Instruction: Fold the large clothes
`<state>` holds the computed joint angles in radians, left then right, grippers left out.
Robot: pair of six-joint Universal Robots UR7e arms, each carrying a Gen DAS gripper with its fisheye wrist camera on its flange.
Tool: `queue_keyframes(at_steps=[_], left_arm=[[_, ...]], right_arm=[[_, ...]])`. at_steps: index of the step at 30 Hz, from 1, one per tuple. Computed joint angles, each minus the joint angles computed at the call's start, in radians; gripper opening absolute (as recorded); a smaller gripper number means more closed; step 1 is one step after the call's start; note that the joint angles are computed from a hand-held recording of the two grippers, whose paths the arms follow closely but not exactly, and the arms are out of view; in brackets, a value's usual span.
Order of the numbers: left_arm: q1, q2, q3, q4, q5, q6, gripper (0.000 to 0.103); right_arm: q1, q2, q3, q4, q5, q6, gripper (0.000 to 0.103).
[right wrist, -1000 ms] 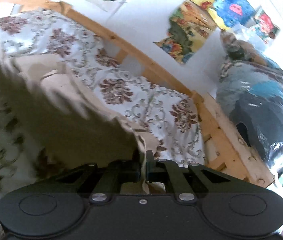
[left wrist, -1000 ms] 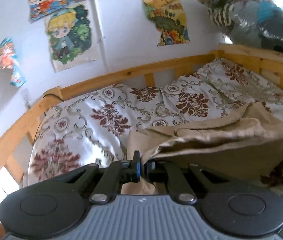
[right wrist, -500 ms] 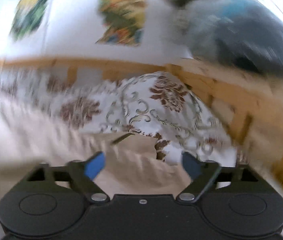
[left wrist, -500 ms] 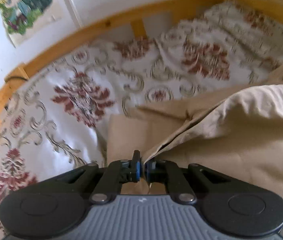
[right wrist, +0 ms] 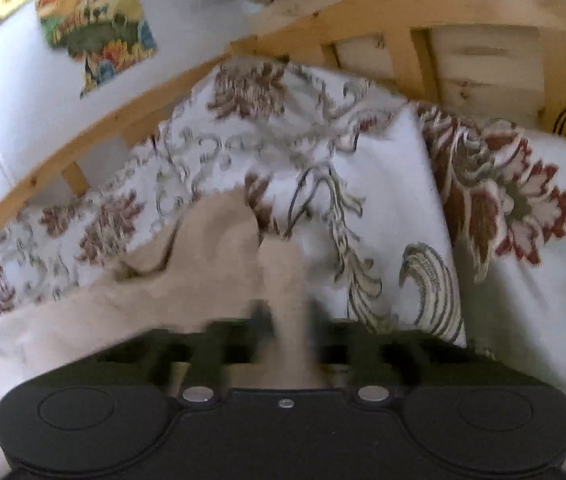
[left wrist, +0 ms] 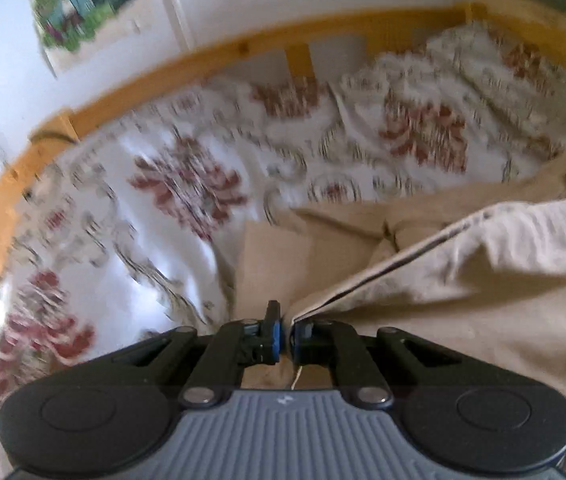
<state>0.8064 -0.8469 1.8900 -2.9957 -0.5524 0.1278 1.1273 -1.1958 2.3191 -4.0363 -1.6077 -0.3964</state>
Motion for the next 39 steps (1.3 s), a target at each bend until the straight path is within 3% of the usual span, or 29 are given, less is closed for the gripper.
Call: queue_keyframes(at_steps=[4, 7, 11, 12, 14, 15, 17, 19, 20, 22, 24, 29, 32, 34, 36, 37, 39], left_arm=[[0.004, 0.005, -0.024, 0.033, 0.023, -0.006, 0.006], [0.038, 0.041, -0.070, 0.110, 0.011, -0.065, 0.007], [0.056, 0.066, -0.041, 0.042, 0.000, -0.058, 0.012], [0.058, 0.062, -0.033, 0.032, -0.008, -0.062, 0.017], [0.056, 0.044, -0.010, 0.014, -0.024, -0.077, 0.047], [0.053, 0.030, 0.011, -0.026, -0.035, -0.067, 0.069], [0.042, 0.009, 0.051, -0.124, -0.041, -0.034, 0.078], [0.033, -0.021, 0.091, -0.182, -0.043, -0.042, 0.094], [0.031, -0.038, 0.112, -0.202, -0.048, -0.058, 0.096], [0.034, -0.081, 0.160, -0.236, -0.081, -0.104, 0.097], [0.043, -0.120, 0.204, -0.241, -0.116, -0.155, 0.097], [0.081, -0.159, 0.256, -0.215, -0.136, -0.265, 0.096], [0.109, -0.171, 0.273, -0.211, -0.186, -0.327, 0.082], [0.132, -0.186, 0.265, -0.149, -0.231, -0.399, 0.053], [0.145, -0.192, 0.267, -0.148, -0.262, -0.426, 0.044], [0.147, -0.193, 0.270, -0.152, -0.269, -0.428, 0.032], [0.152, -0.198, 0.270, -0.139, -0.278, -0.425, 0.019]], right_arm=[[0.029, 0.089, -0.036, -0.184, 0.039, -0.205, 0.006], [0.042, 0.124, -0.076, -0.173, -0.003, -0.229, 0.006], [0.050, 0.142, -0.094, -0.126, -0.083, -0.263, 0.015], [0.052, 0.133, -0.091, -0.101, -0.094, -0.263, 0.018], [0.055, 0.121, -0.081, -0.094, -0.098, -0.260, 0.023], [0.052, 0.108, -0.073, -0.080, -0.084, -0.246, 0.024], [0.045, 0.085, -0.059, -0.062, -0.049, -0.206, 0.031], [0.048, 0.072, -0.052, -0.048, -0.044, -0.196, 0.041], [0.050, 0.070, -0.048, -0.049, -0.046, -0.203, 0.043], [0.058, 0.067, -0.043, -0.053, -0.056, -0.220, 0.051], [0.063, 0.057, -0.029, -0.053, -0.061, -0.220, 0.073], [0.058, -0.018, 0.034, 0.008, -0.068, -0.143, 0.100], [0.065, -0.067, 0.060, 0.042, -0.127, -0.054, 0.095], [0.045, -0.109, 0.091, 0.072, -0.117, 0.031, 0.089], [0.011, -0.153, 0.131, 0.110, -0.093, 0.126, 0.083], [-0.007, -0.167, 0.146, 0.115, -0.078, 0.158, 0.080], [-0.032, -0.186, 0.153, 0.144, -0.053, 0.203, 0.064]])
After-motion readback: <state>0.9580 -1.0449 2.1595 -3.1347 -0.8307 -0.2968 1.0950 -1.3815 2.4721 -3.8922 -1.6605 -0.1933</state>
